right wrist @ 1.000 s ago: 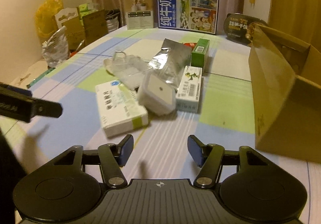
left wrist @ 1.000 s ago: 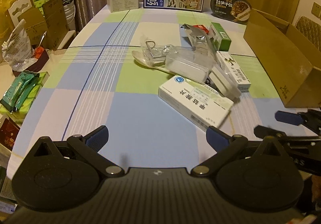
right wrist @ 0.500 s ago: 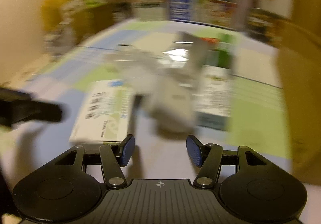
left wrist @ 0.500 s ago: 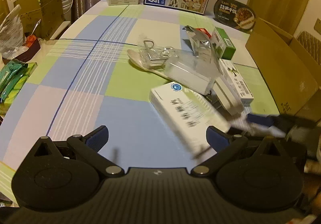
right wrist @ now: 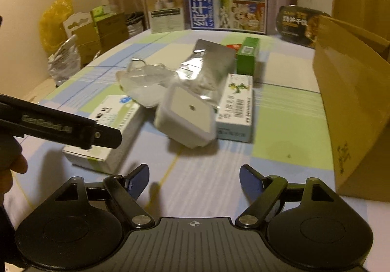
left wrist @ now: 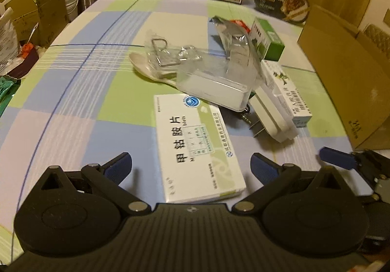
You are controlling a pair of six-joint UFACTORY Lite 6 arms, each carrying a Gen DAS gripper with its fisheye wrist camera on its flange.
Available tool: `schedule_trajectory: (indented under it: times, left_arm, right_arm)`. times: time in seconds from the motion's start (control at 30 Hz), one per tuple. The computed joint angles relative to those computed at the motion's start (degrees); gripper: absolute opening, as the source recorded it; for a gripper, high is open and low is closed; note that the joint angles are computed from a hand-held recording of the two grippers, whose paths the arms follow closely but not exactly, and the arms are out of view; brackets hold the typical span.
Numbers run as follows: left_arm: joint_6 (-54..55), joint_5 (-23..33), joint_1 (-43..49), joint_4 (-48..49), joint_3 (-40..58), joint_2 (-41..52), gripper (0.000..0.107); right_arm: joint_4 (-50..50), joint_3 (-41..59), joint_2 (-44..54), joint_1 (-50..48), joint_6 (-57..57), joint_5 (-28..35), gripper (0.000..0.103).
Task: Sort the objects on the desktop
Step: 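Grasp the white square night-light with the right tool while the left tool grasps the white medicine box, then carry the night-light with the right tool while the left tool carries the medicine box to the cardboard box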
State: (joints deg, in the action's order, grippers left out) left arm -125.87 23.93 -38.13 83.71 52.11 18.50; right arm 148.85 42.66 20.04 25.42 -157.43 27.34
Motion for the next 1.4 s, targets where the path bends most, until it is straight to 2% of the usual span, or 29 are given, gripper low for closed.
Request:
schedule_trajectory:
  times: [0.07,0.1,0.13,0.17,0.47,0.6,0.63,0.67,0.7,0.8,0.87,1.1,1.2,1.33,1.4]
  left_arm:
    - [4.81,0.47,0.11,-3.51,2.86,2.9,0.093]
    - [7.6,0.31,0.38,-5.42,3.79,3.8,0.083]
    - [9.3,-0.45,0.9,-6.47,3.77,3.94,0.079]
    - [9.65,-1.0,1.32,-6.7,3.18,3.54,0.07]
    - [4.16,-2.48,3.24,-0.08,-10.01,-7.34,0.068]
    - [2.96,-3.71,4.17,2.05,-11.6,-8.62,0.069]
    - [2.66,-3.69,4.17,2.22,-11.54,-8.56,0.069]
    - [2.54,-3.5,4.04,2.27,-11.42,-8.4,0.069]
    - [2.25,-3.15,3.77,2.24,-11.24,-8.16,0.069]
    - [3.19,-2.18,2.69,0.87,-10.67,-7.6,0.068]
    - [6.26,-1.24,1.47,-2.23,-10.04,-7.33,0.068]
    - [10.7,1.73,-5.64,-8.55,-9.23,-8.42,0.068]
    - [11.04,2.87,-8.87,-9.98,-9.06,-8.53,0.068]
    - [11.1,4.11,-10.28,-11.23,-8.73,-8.19,0.079]
    - [11.74,4.93,-10.11,-11.68,-8.17,-7.87,0.079]
  right_arm:
    - [-0.35,0.19,0.15,-0.42,1.1,-0.03,0.079]
    - [-0.78,0.42,0.17,-0.5,2.19,-0.07,0.079]
    - [-2.08,1.04,0.3,-0.72,4.24,-0.11,0.079]
    - [-3.64,1.7,0.46,-0.92,6.44,0.1,0.079]
    - [-12.4,11.25,7.2,-0.36,26.89,0.55,0.079]
    - [-14.4,14.63,9.2,-0.07,32.53,-0.11,0.079]
    - [-14.98,15.14,9.58,-0.06,33.1,-0.18,0.076]
    - [-15.75,15.42,9.69,-0.04,33.78,-0.28,0.061]
    - [-16.23,15.22,9.34,-0.04,33.81,-0.59,0.062]
    - [-16.46,12.68,6.4,0.25,30.64,-1.92,0.062]
    - [-13.68,8.38,2.59,0.44,24.01,-2.78,0.062]
    - [5.36,-10.56,-12.95,0.88,-4.54,-4.07,0.062]
    - [8.67,-15.9,-17.32,0.45,-9.18,-3.24,0.062]
    - [6.9,-17.85,-18.87,-0.28,-7.41,-1.87,0.077]
    - [5.76,-17.11,-18.65,-0.24,-5.84,-1.82,0.079]
